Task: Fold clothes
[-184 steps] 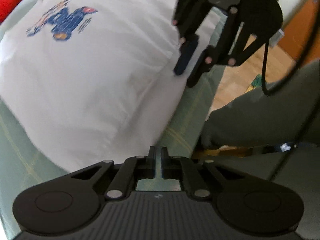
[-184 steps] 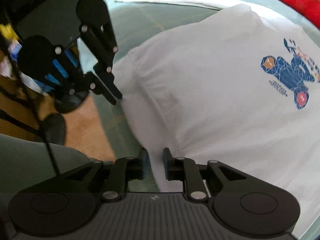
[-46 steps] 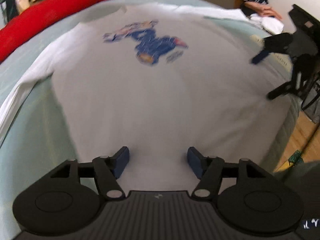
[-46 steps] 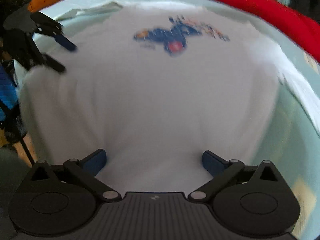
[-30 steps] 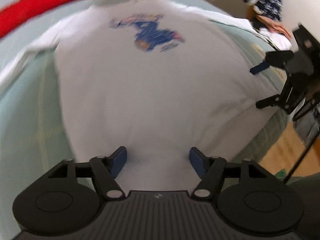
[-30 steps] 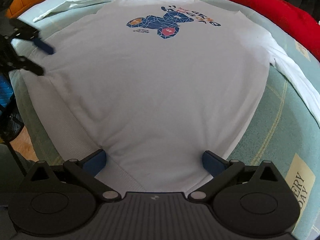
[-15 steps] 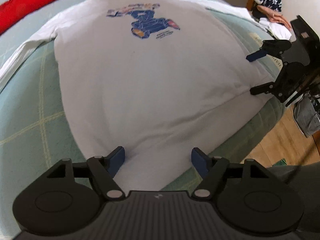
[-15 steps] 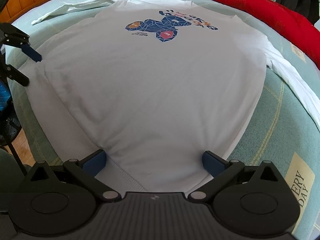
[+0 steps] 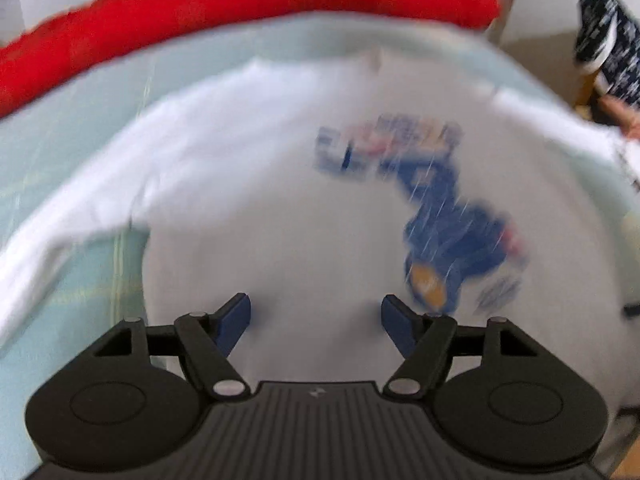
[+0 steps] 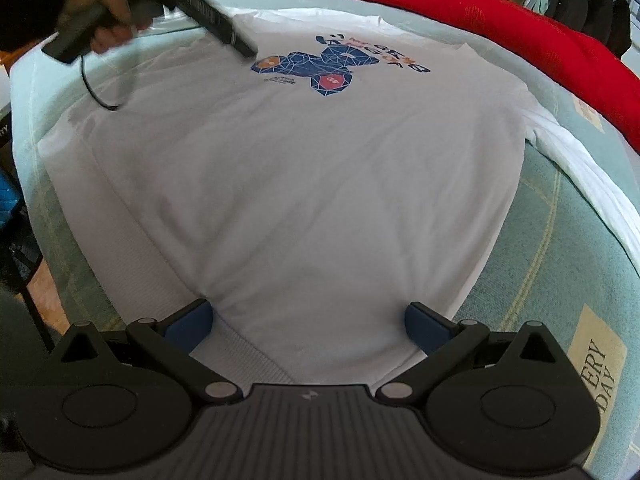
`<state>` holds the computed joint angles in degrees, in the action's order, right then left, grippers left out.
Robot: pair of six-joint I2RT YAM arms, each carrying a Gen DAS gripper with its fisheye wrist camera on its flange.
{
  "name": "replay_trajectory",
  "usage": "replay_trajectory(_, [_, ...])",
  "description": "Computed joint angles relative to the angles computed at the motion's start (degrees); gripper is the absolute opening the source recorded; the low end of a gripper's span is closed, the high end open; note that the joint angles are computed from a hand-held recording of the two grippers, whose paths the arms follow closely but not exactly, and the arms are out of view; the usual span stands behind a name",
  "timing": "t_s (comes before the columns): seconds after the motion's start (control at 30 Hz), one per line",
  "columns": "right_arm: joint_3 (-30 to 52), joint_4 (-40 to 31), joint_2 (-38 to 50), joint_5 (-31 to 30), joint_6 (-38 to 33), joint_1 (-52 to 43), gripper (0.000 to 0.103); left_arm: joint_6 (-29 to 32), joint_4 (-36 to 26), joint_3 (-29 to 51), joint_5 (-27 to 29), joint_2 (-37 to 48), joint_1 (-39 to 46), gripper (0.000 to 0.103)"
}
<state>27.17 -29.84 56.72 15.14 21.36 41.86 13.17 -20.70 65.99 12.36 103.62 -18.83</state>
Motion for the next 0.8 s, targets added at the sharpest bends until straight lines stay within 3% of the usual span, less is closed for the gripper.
replay_trajectory(0.13, [-1.4,-0.4,-3.7,-0.3,-0.9,-0.2,0.103,-3.7,-5.8,-2.9,-2.0,-5.5,0.5,0.073])
replay_trajectory(0.2, [-0.5,-1.7,-4.4,-0.6,-1.3,-0.7,0.103,-2.6,-8.7,-1.3,-2.1,-6.0,0.2,0.072])
replay_trajectory(0.33, [3.1,-3.9,-4.7,1.3,-0.9,-2.2,0.103,-0.1,-5.9,2.6,-0.6,-3.3,-0.5,0.072])
replay_trajectory(0.47, [9.1,-3.6,1.9,2.7,-3.6,-4.8,0.103,-1.2,-4.8,8.4,3.2,3.8,0.7,0.072])
replay_trajectory(0.57, [13.9,-3.9,6.9,4.3,-5.0,-5.7,0.103,1.9,-2.9,6.6,6.6,4.6,3.0,0.073])
replay_trajectory(0.8, [26.3,-0.5,21.9,6.0,-5.3,-5.6,0.103,9.7,-17.9,11.6,14.6,1.5,12.9,0.072])
